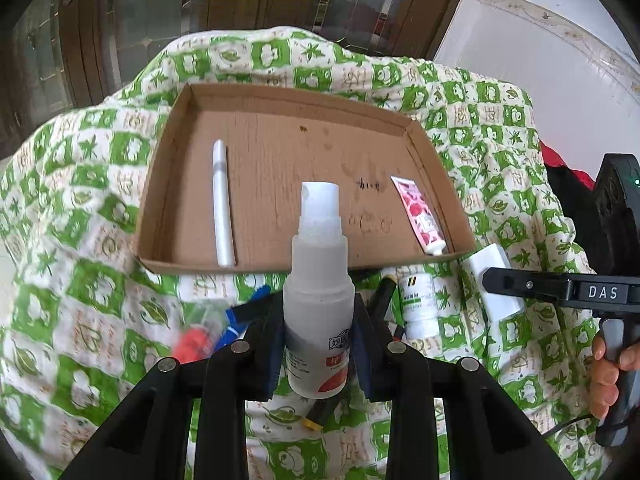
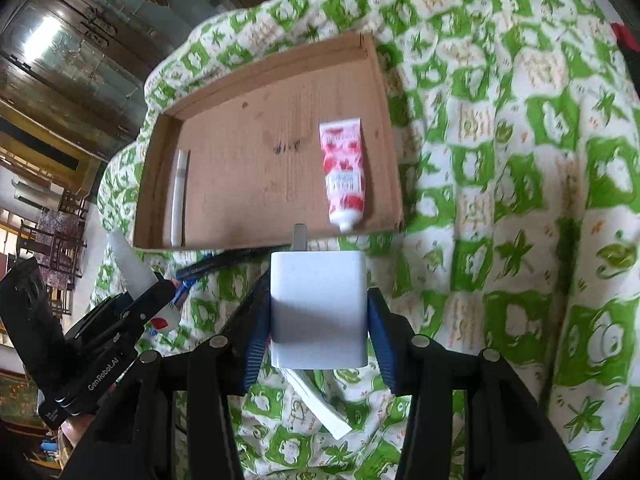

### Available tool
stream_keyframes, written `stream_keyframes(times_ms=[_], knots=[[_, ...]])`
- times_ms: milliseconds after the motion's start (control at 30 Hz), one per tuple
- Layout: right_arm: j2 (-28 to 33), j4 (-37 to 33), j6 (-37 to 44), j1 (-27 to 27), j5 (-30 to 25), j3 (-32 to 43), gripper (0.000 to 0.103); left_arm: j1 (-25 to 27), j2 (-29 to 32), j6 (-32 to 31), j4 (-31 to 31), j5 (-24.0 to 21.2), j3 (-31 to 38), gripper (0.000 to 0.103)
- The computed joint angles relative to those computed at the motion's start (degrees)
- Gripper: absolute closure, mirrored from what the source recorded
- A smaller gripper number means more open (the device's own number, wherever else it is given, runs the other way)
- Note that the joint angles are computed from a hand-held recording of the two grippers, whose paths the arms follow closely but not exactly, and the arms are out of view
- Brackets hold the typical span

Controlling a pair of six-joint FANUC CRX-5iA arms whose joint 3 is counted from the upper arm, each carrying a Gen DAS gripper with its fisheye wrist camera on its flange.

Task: Organize rigid objects
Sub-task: 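Carry the charger and spray bottle into the tray and open both tools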

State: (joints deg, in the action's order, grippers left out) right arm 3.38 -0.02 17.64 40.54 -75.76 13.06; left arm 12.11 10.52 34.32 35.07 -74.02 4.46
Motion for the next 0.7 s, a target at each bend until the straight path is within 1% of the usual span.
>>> stream_keyframes(times_ms=[133,267,533,700], knots=[[0.3,1.0,-0.7,-0.4,0.0,0.8,0.057,-0.5,0.3,-0.2,-0.1,0.4,0.8,0.072],[1.9,1.6,-0.5,-1.2,-0.4,3.0,0.057,-1.1,1.0,0.5,0.0,0.6,2.1,0.072],[6.4,1.3,0.9,-3.7,3.3,8.2,0.057,-3.2,3.0,2.4,-1.4,2.2,5.3,0.072],[9.2,0.4,3.2,-4.8,2.8,10.4,0.057,-4.7,5.0,3.7,-2.6,3.2,7.6,0.072]])
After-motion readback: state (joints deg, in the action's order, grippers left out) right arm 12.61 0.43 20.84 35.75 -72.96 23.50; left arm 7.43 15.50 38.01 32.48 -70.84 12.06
